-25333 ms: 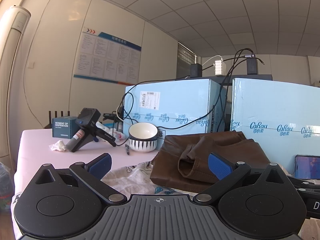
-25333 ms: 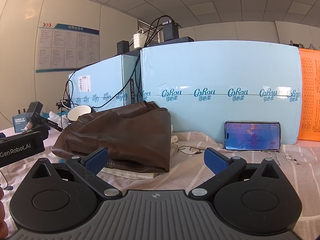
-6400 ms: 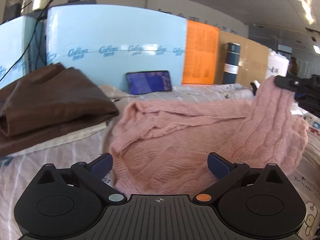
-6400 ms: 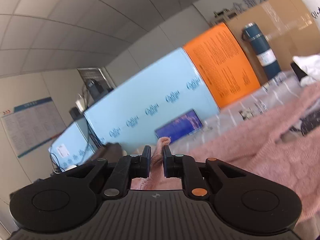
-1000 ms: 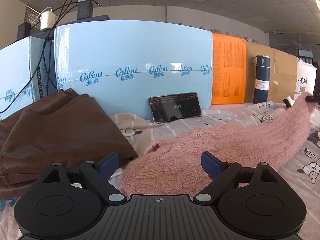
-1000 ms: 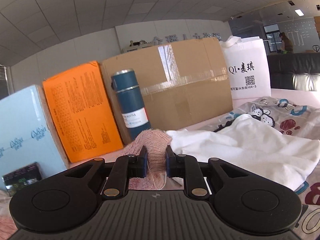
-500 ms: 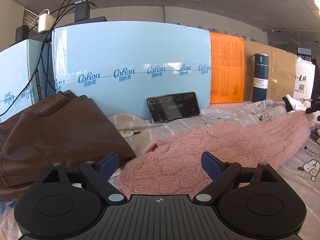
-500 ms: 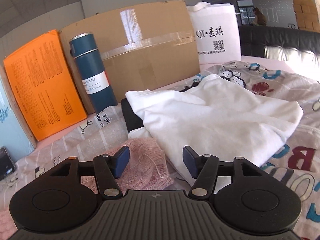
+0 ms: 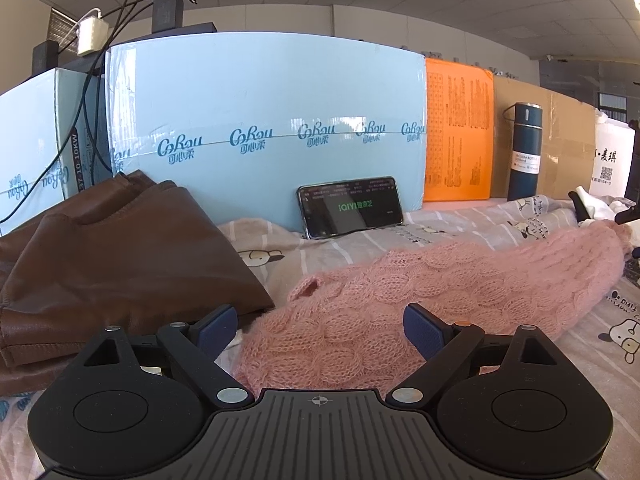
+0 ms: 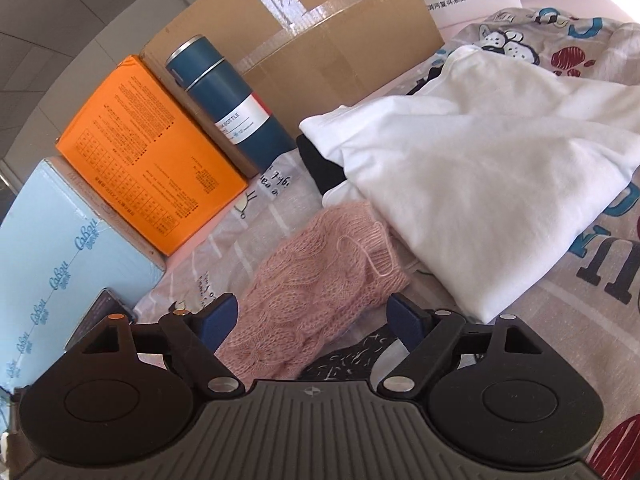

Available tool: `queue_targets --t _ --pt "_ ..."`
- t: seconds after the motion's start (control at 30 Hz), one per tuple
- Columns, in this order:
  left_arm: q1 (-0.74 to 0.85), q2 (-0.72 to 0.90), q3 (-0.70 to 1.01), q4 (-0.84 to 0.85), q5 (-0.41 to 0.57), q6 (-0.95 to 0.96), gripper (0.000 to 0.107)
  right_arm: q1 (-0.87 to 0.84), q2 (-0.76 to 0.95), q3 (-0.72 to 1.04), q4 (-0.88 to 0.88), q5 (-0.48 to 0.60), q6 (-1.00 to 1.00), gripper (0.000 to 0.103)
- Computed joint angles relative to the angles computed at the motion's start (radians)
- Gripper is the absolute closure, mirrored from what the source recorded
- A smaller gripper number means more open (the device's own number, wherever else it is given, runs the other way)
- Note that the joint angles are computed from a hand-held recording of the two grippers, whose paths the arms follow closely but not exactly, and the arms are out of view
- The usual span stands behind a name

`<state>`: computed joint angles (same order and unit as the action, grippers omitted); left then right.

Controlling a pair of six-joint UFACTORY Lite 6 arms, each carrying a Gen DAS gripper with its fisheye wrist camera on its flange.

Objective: Fold clothes

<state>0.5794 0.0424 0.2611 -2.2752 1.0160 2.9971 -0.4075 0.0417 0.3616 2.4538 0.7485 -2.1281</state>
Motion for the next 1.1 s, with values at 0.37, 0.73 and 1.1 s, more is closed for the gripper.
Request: queue_targets --t 0.37,0.73,1.1 --pt "0.011 0.002 0.003 0.022 0.007 -0.023 0.014 0.029 0.155 0.088 -0.103 0.097 0.063 0.017" --pt "0.048 0.011 0.009 0.088 0.041 -0.074 0.014 0.256 0.248 0.115 0.518 0.111 -0.404 0.057" --pt "0.062 0.016 0.011 0.117 0.062 -0.089 0.014 0.284 0.174 -0.034 0.655 0.390 -0.516 0.086"
